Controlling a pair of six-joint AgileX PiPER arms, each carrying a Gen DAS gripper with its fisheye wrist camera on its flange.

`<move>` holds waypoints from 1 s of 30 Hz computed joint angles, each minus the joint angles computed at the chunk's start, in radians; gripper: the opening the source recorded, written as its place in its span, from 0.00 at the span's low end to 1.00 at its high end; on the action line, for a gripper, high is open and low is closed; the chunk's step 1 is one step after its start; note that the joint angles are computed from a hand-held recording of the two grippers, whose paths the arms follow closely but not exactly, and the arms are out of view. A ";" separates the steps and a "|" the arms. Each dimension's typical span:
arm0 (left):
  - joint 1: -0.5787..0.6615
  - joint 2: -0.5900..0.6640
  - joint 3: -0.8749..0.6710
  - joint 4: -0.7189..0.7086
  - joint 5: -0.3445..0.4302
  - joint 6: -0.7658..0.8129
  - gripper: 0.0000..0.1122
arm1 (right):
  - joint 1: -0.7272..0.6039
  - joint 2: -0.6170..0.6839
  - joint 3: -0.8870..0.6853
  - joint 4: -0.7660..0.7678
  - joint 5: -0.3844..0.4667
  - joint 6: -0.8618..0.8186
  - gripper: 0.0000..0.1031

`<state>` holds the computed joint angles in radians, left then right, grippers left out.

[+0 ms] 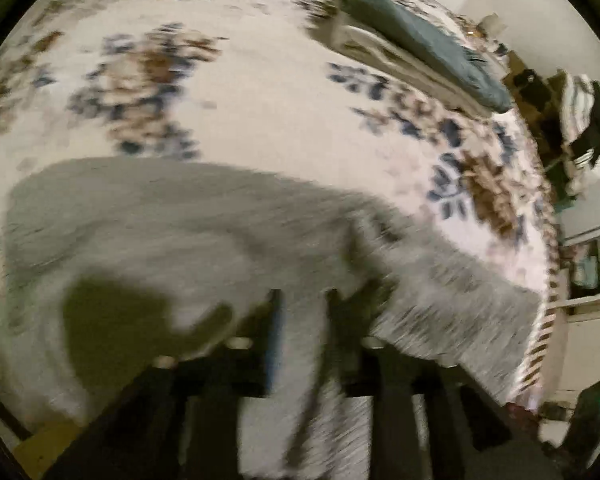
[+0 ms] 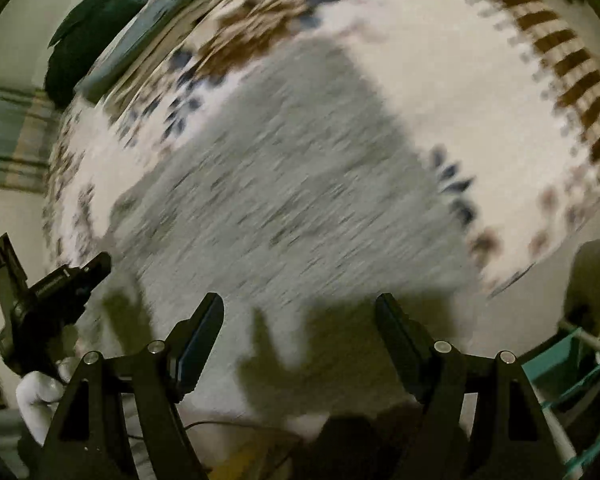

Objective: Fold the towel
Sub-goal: 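Press the folded grey fleece flat with both grippers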

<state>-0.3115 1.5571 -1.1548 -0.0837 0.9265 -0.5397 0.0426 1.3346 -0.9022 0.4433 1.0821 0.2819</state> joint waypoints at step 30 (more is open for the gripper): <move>0.108 -0.265 0.270 -0.021 0.066 -0.003 0.62 | 0.460 0.368 -0.271 0.133 -0.147 0.129 0.62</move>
<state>-0.2038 1.2921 -0.8846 -0.1049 0.9922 -0.5432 0.5025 1.7029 -1.1734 0.5762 0.9355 0.4108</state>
